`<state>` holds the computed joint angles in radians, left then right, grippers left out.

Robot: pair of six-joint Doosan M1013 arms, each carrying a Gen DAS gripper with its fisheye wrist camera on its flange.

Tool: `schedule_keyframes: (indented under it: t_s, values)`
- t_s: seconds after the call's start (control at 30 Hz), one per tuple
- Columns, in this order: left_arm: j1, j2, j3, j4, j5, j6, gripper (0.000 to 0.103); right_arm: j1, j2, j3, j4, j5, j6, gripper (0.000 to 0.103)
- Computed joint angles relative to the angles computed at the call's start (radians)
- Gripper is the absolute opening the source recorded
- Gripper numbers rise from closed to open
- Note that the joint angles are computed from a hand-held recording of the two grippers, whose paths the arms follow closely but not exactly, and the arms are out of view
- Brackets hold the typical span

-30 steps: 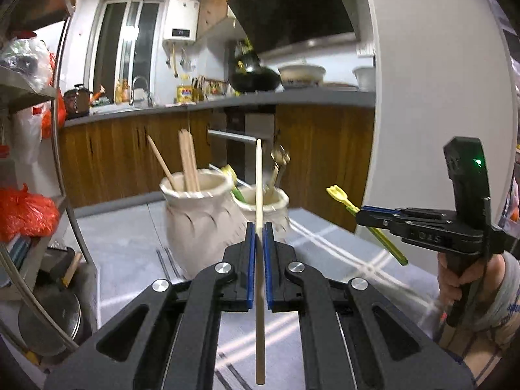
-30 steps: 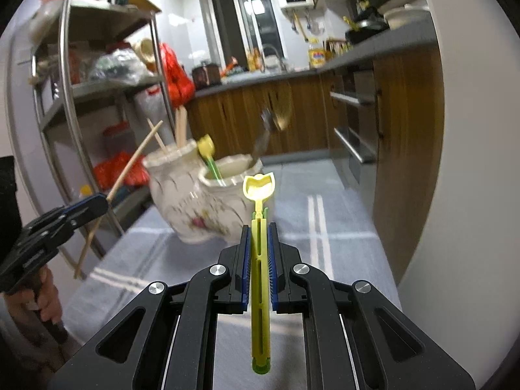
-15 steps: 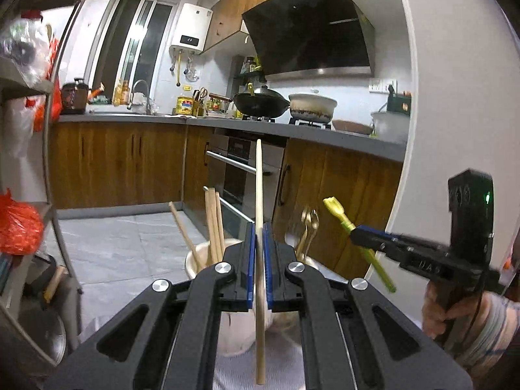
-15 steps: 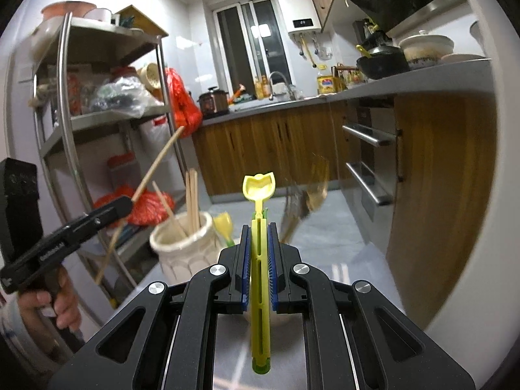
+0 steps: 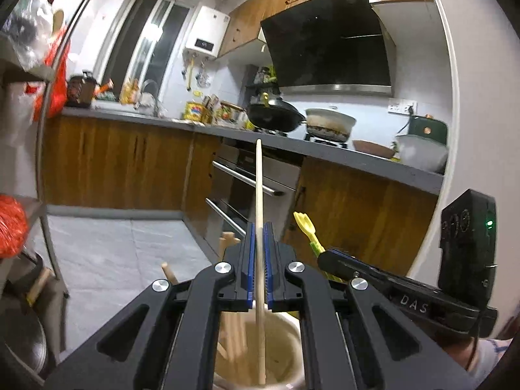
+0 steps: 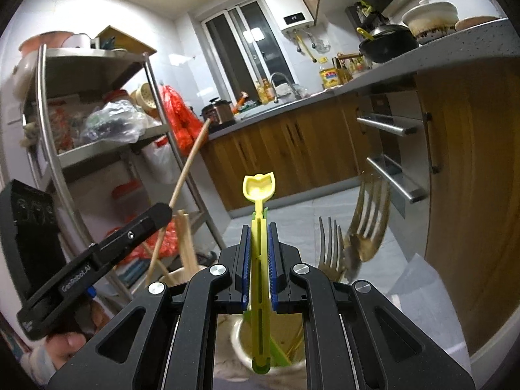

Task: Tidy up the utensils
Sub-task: 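Carry the chopstick to the large pot with left tool while right carries yellow spoon to small pot, then open both tools, releasing chopstick in large pot and yellow spoon in small pot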

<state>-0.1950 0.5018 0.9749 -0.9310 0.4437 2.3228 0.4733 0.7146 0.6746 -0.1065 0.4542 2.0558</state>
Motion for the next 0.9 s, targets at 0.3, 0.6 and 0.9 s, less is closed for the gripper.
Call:
schedule_keyframes:
  t_s: [0.3, 0.6, 0.9]
  values:
    - [-0.01, -0.028, 0.07, -0.036, -0.061, 0.13, 0.005, 0.025, 0.033, -0.021, -0.242, 0.014, 0.091, 0.01]
    - [-0.001, -0.057, 0.097, 0.113, 0.024, 0.008, 0.005, 0.028, 0.028, -0.02, -0.203, 0.083, 0.014, 0.01]
    - [-0.005, -0.058, 0.101, 0.24, 0.057, -0.086, 0.005, 0.033, -0.015, 0.05, -0.206, 0.068, -0.004, 0.01]
